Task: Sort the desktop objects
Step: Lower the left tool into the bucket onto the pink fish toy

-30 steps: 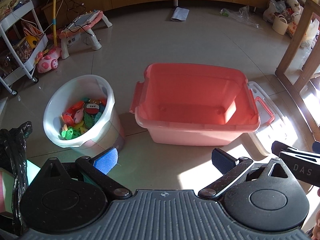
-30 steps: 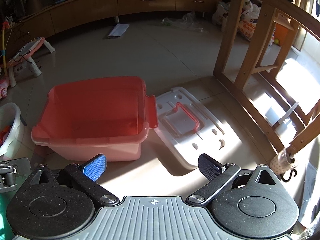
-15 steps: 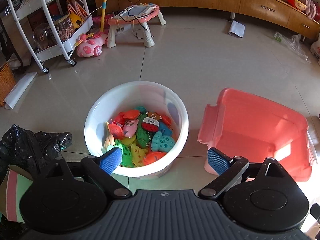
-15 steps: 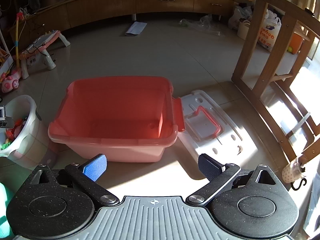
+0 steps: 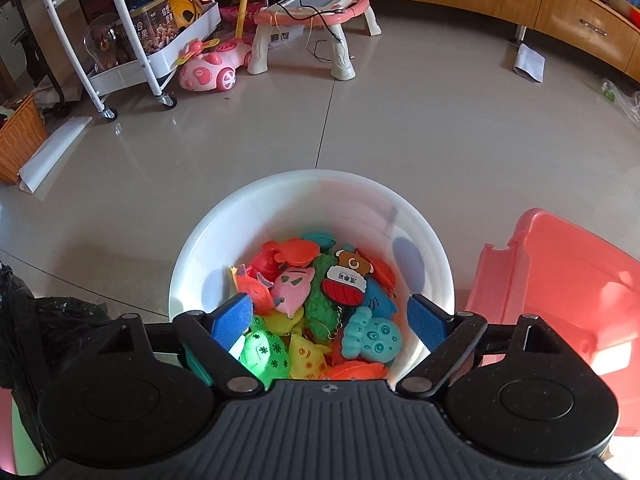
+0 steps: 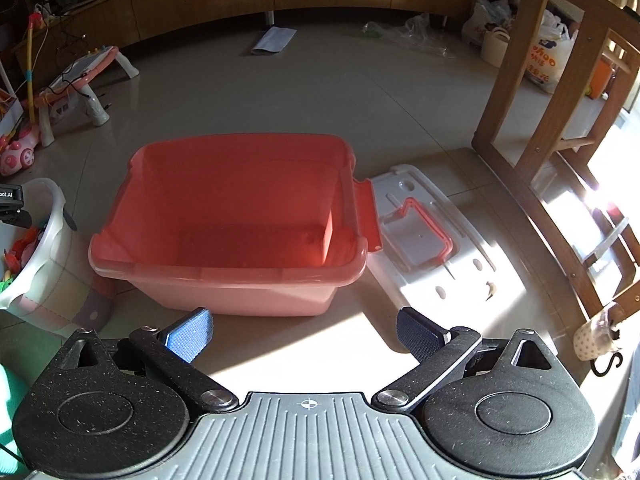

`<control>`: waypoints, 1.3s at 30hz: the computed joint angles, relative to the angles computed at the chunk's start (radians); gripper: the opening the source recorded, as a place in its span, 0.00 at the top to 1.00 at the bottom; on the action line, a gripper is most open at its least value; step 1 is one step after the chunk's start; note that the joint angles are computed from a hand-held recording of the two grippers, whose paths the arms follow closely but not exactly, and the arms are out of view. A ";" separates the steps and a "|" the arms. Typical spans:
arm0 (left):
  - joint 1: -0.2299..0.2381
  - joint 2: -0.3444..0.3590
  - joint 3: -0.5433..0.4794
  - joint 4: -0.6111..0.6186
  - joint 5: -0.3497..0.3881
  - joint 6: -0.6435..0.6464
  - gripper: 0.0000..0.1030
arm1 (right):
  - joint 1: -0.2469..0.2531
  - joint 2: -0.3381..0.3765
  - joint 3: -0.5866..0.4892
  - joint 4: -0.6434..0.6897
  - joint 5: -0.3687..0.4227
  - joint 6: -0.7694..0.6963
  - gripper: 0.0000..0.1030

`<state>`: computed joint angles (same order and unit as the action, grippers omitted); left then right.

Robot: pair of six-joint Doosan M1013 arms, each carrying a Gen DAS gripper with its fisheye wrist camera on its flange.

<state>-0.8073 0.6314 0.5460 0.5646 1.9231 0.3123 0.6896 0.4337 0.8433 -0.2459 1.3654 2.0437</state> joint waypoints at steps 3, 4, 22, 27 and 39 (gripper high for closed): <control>0.014 0.004 0.011 -0.005 0.015 0.024 0.20 | -0.001 0.006 -0.005 0.011 0.006 -0.008 0.05; 0.019 -0.001 0.024 -0.013 0.007 0.019 0.22 | 0.000 0.009 -0.007 0.013 0.008 -0.010 0.05; 0.088 -0.051 0.157 -0.144 -0.073 -0.045 0.36 | -0.004 0.045 -0.046 0.039 0.041 -0.021 0.05; 0.086 -0.055 0.161 -0.145 -0.081 -0.050 0.34 | -0.002 0.055 -0.059 0.046 0.049 -0.026 0.05; 0.097 -0.031 0.115 -0.212 -0.020 -0.036 0.21 | 0.000 0.060 -0.066 0.048 0.044 -0.038 0.05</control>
